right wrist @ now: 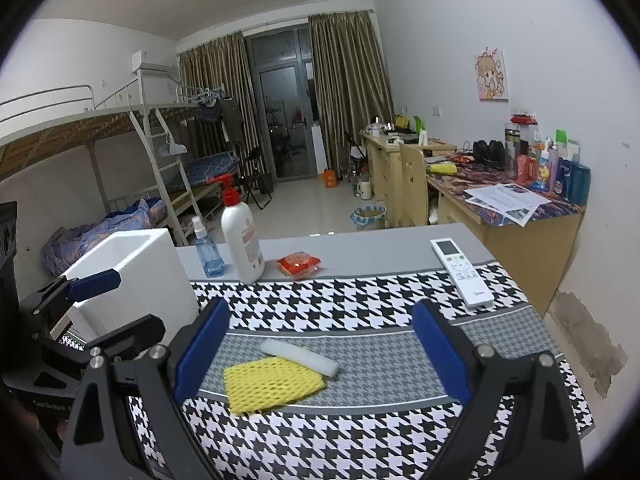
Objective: Organize soft objects
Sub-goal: 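Reach the left gripper to the yellow mesh net and right to the foam stick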
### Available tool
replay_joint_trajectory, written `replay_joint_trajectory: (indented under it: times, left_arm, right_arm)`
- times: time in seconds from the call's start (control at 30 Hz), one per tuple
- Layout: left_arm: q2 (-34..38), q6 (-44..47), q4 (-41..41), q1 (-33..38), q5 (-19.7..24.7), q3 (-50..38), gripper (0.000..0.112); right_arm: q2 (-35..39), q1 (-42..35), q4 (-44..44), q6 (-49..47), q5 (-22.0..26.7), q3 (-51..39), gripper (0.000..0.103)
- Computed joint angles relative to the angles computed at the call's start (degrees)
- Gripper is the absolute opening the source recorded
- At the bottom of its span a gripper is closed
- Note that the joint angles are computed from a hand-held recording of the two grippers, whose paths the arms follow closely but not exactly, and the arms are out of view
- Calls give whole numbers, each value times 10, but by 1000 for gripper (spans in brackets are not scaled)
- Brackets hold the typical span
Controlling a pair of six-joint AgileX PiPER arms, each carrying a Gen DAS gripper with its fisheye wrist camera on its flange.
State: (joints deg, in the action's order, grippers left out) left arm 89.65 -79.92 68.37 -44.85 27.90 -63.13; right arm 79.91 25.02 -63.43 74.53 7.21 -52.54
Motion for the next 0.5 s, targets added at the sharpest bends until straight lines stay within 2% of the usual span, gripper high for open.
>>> replay_joint_trajectory:
  times: [0.17, 0.37, 0.5]
  left_arm:
    - [27, -4, -7, 0, 4, -8, 102]
    - [49, 11, -32, 3, -3, -17, 102]
    - [65, -11, -25, 0, 6, -21, 102]
  right_arm:
    - [12, -15, 46, -45, -6, -1, 95]
    - [29, -37, 224, -225, -19, -7, 95]
    - [36, -39, 233, -244, -19, -9, 95]
